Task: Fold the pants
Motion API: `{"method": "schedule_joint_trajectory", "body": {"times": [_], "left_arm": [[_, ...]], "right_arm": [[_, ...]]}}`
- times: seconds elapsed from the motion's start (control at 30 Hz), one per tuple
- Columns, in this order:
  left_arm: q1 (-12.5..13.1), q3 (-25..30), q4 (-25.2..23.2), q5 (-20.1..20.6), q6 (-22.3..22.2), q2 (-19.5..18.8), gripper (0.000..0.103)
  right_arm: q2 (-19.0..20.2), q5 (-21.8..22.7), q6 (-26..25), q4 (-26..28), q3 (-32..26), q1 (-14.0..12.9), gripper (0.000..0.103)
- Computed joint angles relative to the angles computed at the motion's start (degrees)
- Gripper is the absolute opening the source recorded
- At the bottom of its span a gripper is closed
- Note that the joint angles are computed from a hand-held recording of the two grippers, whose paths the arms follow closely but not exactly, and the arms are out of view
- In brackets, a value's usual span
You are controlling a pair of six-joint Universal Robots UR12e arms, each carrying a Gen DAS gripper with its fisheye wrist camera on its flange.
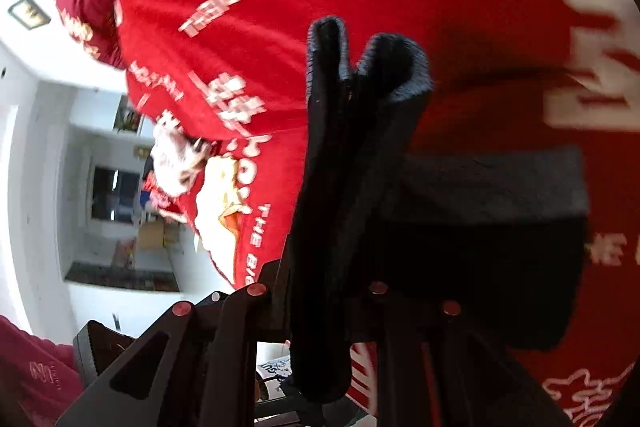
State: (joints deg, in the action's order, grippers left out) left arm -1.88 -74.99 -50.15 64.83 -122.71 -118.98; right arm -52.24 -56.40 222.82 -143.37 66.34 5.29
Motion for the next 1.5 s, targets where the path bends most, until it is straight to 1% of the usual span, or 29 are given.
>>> {"method": "schedule_joint_trajectory", "body": {"times": [0.07,0.17,0.3,0.4,0.43,0.47,0.5,0.53,0.63,0.73,0.83,0.9,0.97,1.03,1.07,1.13,1.2,1.27,1.37,1.43,1.5], "left_arm": [[-1.2,-1.4,-0.5,1.5,1.3,0.3,0.034],[-2.5,-2.8,-1.0,3.3,2.8,0.2,0.034],[-3.4,-3.3,-1.5,6.2,3.0,-0.4,0.034],[-3.4,-3.6,-0.9,7.0,3.5,-0.4,0.035],[-3.4,-3.6,-1.0,7.3,3.8,-0.4,0.050],[-3.2,-2.8,-3.4,6.7,3.6,-0.6,0.058],[-3.0,-2.3,-4.8,6.0,3.1,-0.6,0.063],[-2.6,-1.8,-5.7,5.3,2.0,-0.6,0.063],[-2.1,-1.1,-6.1,5.6,0.7,-0.5,0.063],[-1.0,0.6,-7.2,5.7,-2.2,-0.7,0.063],[-0.2,2.5,-7.2,7.5,-4.8,-1.6,0.063],[0.2,4.7,-8.1,9.7,-7.5,-2.9,0.063],[0.5,6.9,-8.8,12.1,-10.6,-4.4,0.063],[0.9,9.2,-10.0,14.0,-13.8,-5.9,0.063],[1.0,10.0,-10.2,14.9,-14.9,-6.6,0.063],[1.1,11.4,-11.1,16.5,-16.7,-7.7,0.063],[1.3,12.8,-12.5,17.6,-18.2,-8.8,0.063],[1.5,13.9,-14.8,17.9,-18.9,-9.5,0.064],[1.6,14.6,-16.0,18.3,-20.4,-10.0,0.072],[1.7,15.6,-17.6,17.9,-21.2,-10.6,0.073],[1.8,16.6,-19.2,17.4,-22.1,-11.1,0.075]], "right_arm": [[-1.7,-0.4,1.7,-2.1,4.3,-0.8,0.020],[-2.9,-0.6,4.1,-5.2,9.2,-1.8,0.020],[-3.0,-1.4,4.5,-5.9,12.3,-2.4,0.023],[-2.7,-1.2,6.0,-7.9,13.6,-2.7,0.025],[-2.5,-1.4,6.2,-8.3,13.6,-2.5,0.026],[-2.7,-1.6,5.9,-8.7,13.9,-2.6,0.025],[-3.2,-2.0,5.3,-8.5,14.4,-2.6,0.025],[-3.2,-2.2,4.7,-7.9,14.3,-2.5,0.026],[-2.9,-4.0,2.1,-4.2,12.4,-2.0,0.027],[-4.3,-5.7,0.1,-2.5,13.7,-2.0,0.029],[-5.1,-8.9,-0.8,-0.1,13.5,-1.5,0.032],[-5.5,-12.5,-1.5,2.7,12.6,-0.7,0.033],[-6.0,-17.4,-2.6,6.5,11.7,0.1,0.034],[-6.4,-20.8,-3.0,9.1,10.9,0.8,0.036],[-6.8,-22.9,-3.0,10.7,10.6,1.1,0.036],[-7.5,-25.4,-1.9,11.9,10.7,1.6,0.036],[-8.3,-26.7,-0.6,11.6,11.2,1.9,0.036],[-9.0,-26.5,0.2,9.2,12.1,2.2,0.036],[-8.7,-25.2,-1.4,7.4,11.4,2.9,0.032],[-7.6,-24.7,-3.6,9.2,9.6,3.3,0.032],[-6.1,-25.3,-5.7,13.1,7.2,3.8,0.032]]}}
